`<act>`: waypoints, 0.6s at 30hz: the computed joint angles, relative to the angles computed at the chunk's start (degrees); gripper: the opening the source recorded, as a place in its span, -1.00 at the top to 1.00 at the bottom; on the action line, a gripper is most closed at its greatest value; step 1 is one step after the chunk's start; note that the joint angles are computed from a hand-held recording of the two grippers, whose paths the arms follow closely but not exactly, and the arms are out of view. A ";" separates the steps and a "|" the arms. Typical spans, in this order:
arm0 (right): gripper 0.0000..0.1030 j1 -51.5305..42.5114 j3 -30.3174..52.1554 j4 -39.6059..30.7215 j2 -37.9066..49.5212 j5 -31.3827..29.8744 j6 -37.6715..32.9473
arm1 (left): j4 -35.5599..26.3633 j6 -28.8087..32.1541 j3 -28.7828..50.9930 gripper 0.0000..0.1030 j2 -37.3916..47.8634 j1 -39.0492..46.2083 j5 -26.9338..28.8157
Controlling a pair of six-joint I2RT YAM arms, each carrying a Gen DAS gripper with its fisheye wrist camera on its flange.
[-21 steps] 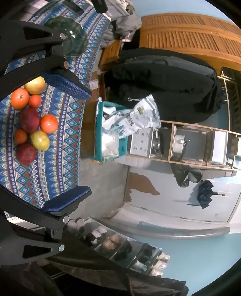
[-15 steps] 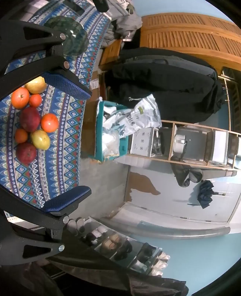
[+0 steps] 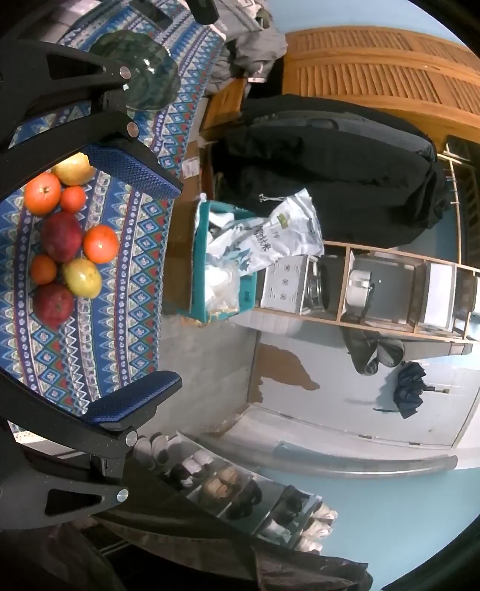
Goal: Organize fruits
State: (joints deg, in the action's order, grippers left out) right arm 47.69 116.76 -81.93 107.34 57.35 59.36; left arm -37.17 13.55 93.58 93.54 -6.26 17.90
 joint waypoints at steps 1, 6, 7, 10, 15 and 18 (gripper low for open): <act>-0.80 0.02 -0.15 -0.01 -0.14 0.05 0.07 | 0.13 -0.09 -0.12 -0.99 -0.05 -0.07 -0.06; -0.80 -0.20 0.51 0.21 0.35 -0.08 -0.54 | -0.24 -0.30 0.44 -0.99 0.47 0.20 0.68; -0.80 -0.22 0.38 0.26 0.26 -0.07 -0.61 | -0.17 -0.22 0.31 -0.99 0.44 0.23 0.72; -0.80 -0.18 1.12 -0.24 0.68 -0.04 -0.31 | -0.10 -0.20 0.32 -0.99 0.48 0.35 0.96; -0.80 0.04 1.96 -1.30 0.92 0.18 0.06 | 0.39 -0.23 -0.23 -0.99 0.19 0.64 1.48; -0.80 0.02 2.53 -1.64 1.28 0.18 0.12 | 0.04 -0.28 0.18 -0.99 0.38 0.62 1.54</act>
